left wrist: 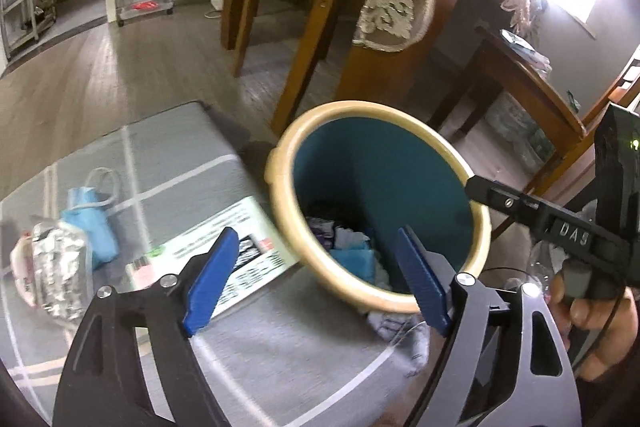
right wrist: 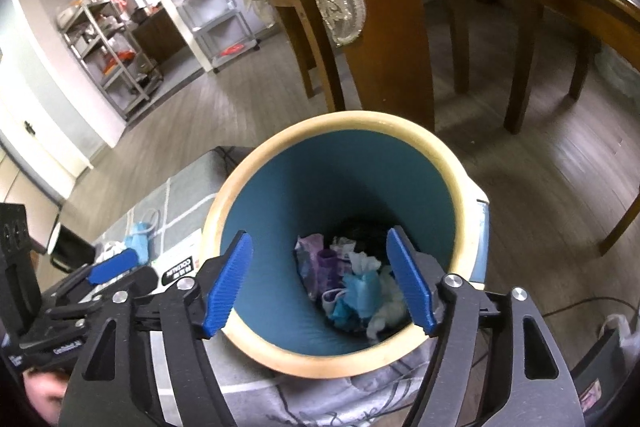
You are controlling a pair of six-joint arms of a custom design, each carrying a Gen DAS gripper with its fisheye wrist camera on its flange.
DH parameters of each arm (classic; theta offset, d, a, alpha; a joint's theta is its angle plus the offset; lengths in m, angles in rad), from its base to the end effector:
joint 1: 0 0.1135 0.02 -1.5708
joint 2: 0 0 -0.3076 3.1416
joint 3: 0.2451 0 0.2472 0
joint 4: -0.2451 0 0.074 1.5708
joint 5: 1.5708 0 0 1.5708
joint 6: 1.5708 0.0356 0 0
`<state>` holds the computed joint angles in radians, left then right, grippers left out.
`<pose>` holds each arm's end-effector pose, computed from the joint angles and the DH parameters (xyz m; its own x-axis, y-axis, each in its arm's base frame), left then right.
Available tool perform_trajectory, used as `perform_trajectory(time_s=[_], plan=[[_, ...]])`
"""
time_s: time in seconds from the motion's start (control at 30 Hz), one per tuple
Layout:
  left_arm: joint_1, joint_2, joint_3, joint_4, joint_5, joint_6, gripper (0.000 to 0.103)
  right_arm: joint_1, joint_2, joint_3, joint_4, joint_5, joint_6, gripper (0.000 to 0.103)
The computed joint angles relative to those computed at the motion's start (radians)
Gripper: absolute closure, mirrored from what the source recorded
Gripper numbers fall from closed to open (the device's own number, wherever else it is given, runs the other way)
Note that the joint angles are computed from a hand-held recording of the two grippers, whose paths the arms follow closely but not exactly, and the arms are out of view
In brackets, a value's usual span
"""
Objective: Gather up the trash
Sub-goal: 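Move both open grippers back toward the remaining trash on the table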
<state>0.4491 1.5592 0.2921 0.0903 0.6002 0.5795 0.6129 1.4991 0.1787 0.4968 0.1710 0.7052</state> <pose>0.1755 0.0622 0.1147 -0.7852 0.1232 -0.6068 0.3192 0.9203 -0.2262 0.1586 0.1041 0.1228 -0.7630 0.2443 -0.5984 0.0294 0.9380 0.3454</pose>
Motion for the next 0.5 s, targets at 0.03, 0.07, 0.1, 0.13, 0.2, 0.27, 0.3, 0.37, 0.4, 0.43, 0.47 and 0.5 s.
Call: perform_trajectory(time_s=[0.03, 0.07, 0.1, 0.13, 0.2, 0.27, 0.3, 0.37, 0.4, 0.43, 0.47, 0.5], plan=[[0.044, -0.002, 0.005, -0.023, 0.006, 0.051, 0.022, 0.007, 0.000, 0.001, 0.001, 0.003, 0.001, 0.029], [0.073, -0.004, 0.009, -0.038, 0.008, 0.085, 0.021, 0.012, 0.000, 0.002, 0.001, 0.005, 0.002, 0.029], [0.107, -0.007, 0.011, -0.051, 0.008, 0.124, 0.018, 0.021, 0.004, 0.003, 0.004, 0.008, 0.003, 0.028], [0.137, -0.008, 0.013, -0.059, 0.005, 0.157, 0.017, 0.026, 0.007, 0.006, 0.005, 0.009, 0.003, 0.028], [0.228, 0.008, 0.033, -0.088, 0.001, 0.251, 0.016, 0.040, 0.019, 0.014, 0.007, 0.009, -0.001, 0.028], [0.305, 0.034, 0.057, -0.105, -0.001, 0.321, 0.016, 0.058, 0.026, 0.025, 0.001, 0.016, -0.004, 0.028], [0.330, 0.047, 0.066, -0.107, -0.002, 0.341, 0.016, 0.067, 0.027, 0.030, -0.002, 0.019, -0.004, 0.028], [0.395, 0.081, 0.093, -0.105, -0.007, 0.386, 0.016, 0.081, 0.033, 0.035, 0.000, 0.022, -0.007, 0.028], [0.420, 0.098, 0.106, -0.102, -0.010, 0.401, 0.016, 0.087, 0.038, 0.040, -0.001, 0.020, -0.010, 0.028], [0.443, 0.118, 0.123, -0.102, -0.013, 0.415, 0.016, 0.099, 0.043, 0.043, -0.002, 0.026, -0.004, 0.028], [0.462, 0.134, 0.140, -0.108, -0.012, 0.430, 0.016, 0.106, 0.049, 0.047, -0.001, 0.026, -0.002, 0.028], [0.476, 0.147, 0.154, -0.115, -0.007, 0.443, 0.016, 0.111, 0.053, 0.050, 0.000, 0.023, -0.001, 0.028]])
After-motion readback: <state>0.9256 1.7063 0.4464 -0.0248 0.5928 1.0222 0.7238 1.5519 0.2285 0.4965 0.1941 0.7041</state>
